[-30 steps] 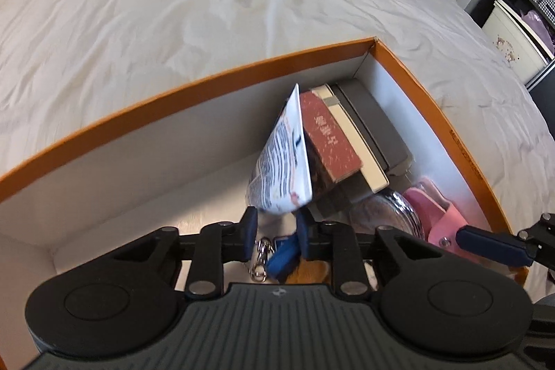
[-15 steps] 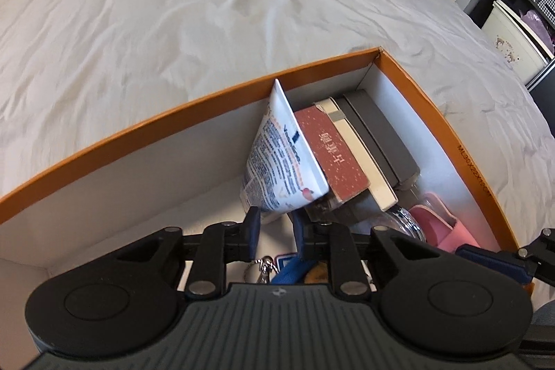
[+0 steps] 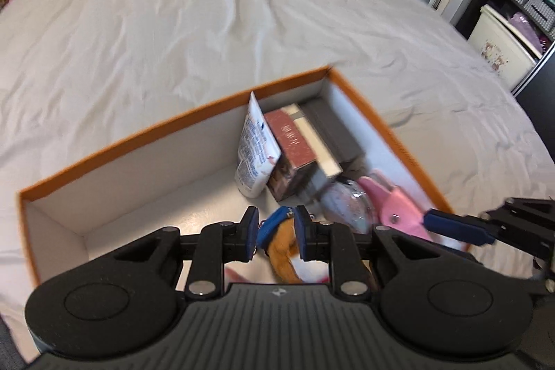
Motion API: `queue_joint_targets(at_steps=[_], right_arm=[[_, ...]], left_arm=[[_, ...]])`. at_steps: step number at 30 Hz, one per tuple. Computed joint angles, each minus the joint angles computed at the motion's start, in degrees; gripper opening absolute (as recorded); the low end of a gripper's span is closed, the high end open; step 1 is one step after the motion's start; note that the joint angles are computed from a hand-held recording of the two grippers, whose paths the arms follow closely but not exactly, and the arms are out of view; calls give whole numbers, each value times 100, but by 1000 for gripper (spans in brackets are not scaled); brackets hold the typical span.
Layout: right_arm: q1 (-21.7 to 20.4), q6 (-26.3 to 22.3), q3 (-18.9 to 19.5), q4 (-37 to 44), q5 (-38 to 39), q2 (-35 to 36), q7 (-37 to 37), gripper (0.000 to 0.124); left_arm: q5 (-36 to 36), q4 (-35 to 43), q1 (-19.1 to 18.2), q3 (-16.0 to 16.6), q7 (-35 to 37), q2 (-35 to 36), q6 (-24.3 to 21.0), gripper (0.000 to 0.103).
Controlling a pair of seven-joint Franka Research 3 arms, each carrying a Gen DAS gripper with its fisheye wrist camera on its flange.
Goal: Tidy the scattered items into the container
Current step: 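Withdraw both grippers from the orange box toward the pink tool and white case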
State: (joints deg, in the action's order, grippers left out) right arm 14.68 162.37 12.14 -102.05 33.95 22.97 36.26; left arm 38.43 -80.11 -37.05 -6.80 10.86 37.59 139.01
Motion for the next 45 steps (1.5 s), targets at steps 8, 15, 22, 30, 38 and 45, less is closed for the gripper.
queue_joint_targets(at_steps=[8, 15, 22, 30, 38, 45], right_arm=[[-674, 1, 701, -791, 2221, -786, -1878, 25], [-331, -268, 245, -1582, 2701, -1465, -2014, 25], [198, -322, -285, -2327, 2026, -1880, -1494, 25], [499, -294, -493, -2930, 671, -2015, -944, 26], [605, -278, -477, -3028, -421, -1899, -309, 26], [642, -306, -464, -3071, -768, -1932, -167, 29]], left_arm=[[1222, -783, -524, 14, -947, -907, -181, 25], [1530, -1231, -702, -456, -961, -1313, -736, 28], [1134, -1770, -742, -913, -756, -1545, -1071, 28], [441, -1772, -914, -1152, -44, -1249, -1425, 37], [17, -1780, -956, -1219, 1276, -1064, -1532, 54], [-322, -1645, -899, -1230, 2247, -857, -1577, 56]])
